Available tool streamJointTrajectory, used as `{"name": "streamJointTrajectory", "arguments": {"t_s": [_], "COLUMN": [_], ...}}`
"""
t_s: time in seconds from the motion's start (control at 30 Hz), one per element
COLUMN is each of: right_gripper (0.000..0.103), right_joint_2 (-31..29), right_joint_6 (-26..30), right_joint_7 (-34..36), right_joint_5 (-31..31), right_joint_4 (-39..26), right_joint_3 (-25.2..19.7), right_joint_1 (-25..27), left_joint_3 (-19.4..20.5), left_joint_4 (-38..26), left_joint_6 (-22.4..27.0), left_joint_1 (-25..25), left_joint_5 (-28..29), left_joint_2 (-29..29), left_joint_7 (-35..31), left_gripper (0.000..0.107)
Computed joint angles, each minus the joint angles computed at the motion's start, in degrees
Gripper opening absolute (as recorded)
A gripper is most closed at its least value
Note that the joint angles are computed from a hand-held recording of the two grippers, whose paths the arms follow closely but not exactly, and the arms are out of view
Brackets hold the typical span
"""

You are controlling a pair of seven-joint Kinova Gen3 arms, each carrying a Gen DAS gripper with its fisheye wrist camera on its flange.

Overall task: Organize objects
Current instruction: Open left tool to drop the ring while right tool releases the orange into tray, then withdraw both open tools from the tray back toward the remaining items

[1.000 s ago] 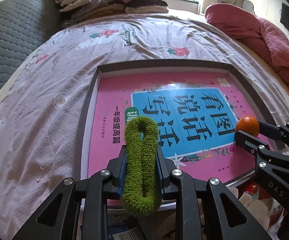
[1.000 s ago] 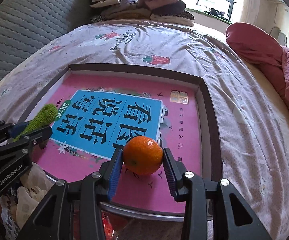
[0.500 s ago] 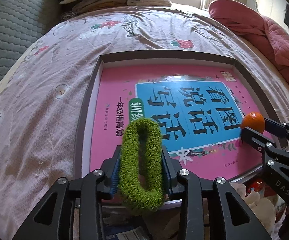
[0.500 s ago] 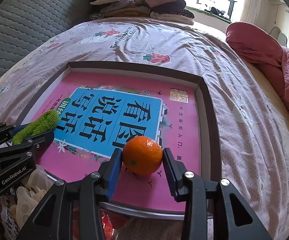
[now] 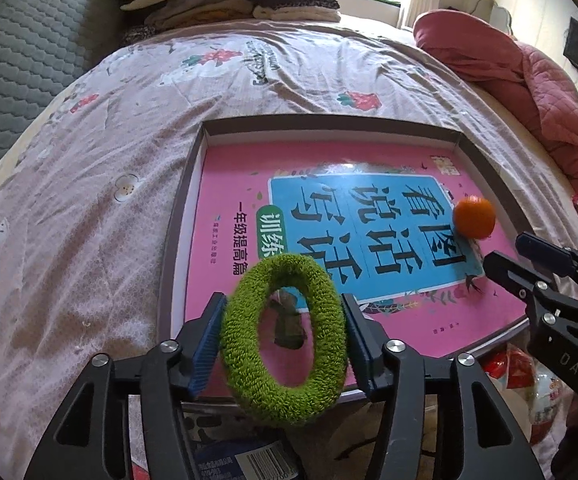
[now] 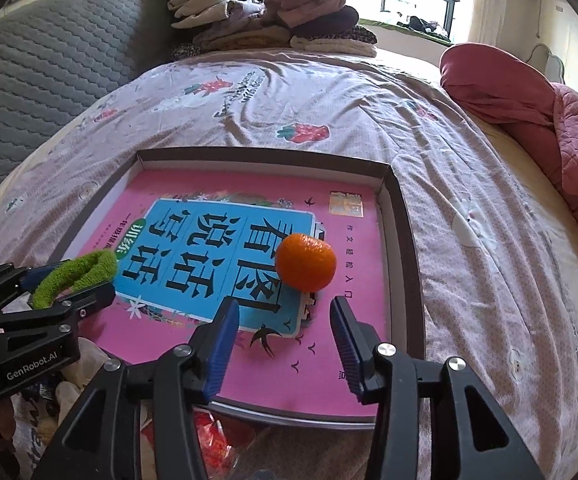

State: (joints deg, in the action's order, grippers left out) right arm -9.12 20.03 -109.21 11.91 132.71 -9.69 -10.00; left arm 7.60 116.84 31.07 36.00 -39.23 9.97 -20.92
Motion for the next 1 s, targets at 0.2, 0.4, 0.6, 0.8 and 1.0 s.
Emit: {"name": "streamJointTrajectory", "arguments": {"t_s": [0.2, 0.4, 0.6, 0.8, 1.0], "right_gripper": [0.052, 0.052, 0.052, 0.055, 0.056], "right_joint_2": [-1.3, -2.4, -4.1, -7.0, -9.9], "right_joint_6": [-0.1, 0.0, 0.3, 0.5, 1.3], "right_joint_7": [1.0, 0.9, 4.4, 7.4, 7.6], "right_joint_5": [-1.5, -1.4, -4.4, -7.2, -7.6], "right_joint_4": [0.1, 0.2, 0.2, 0.4, 0.9], "right_joint_3": [0.5, -0.4, 2.0, 3.1, 0.9], "right_joint_1": [-0.5, 0.3, -1.0, -1.1, 0.7], "left_joint_3": [-0.6, 0.3, 2.7, 6.2, 9.6], "left_joint_4": [1.7, 2.9, 3.5, 4.4, 6.7], "left_joint_6": [-2.8, -3.5, -1.1, 3.5, 8.0], "left_joint_1": [-0.2, -1.0, -1.5, -1.5, -0.6], "left_joint_5": [-3.4, -7.2, -10.5, -14.2, -18.4], "left_joint_2": [-1.8, -3.9, -5.8, -7.9, -9.7], "left_joint_7": [3.6, 7.7, 11.4, 16.0, 22.6], "left_gripper": [0.067, 0.069, 0.07, 0.071, 0.075]}}
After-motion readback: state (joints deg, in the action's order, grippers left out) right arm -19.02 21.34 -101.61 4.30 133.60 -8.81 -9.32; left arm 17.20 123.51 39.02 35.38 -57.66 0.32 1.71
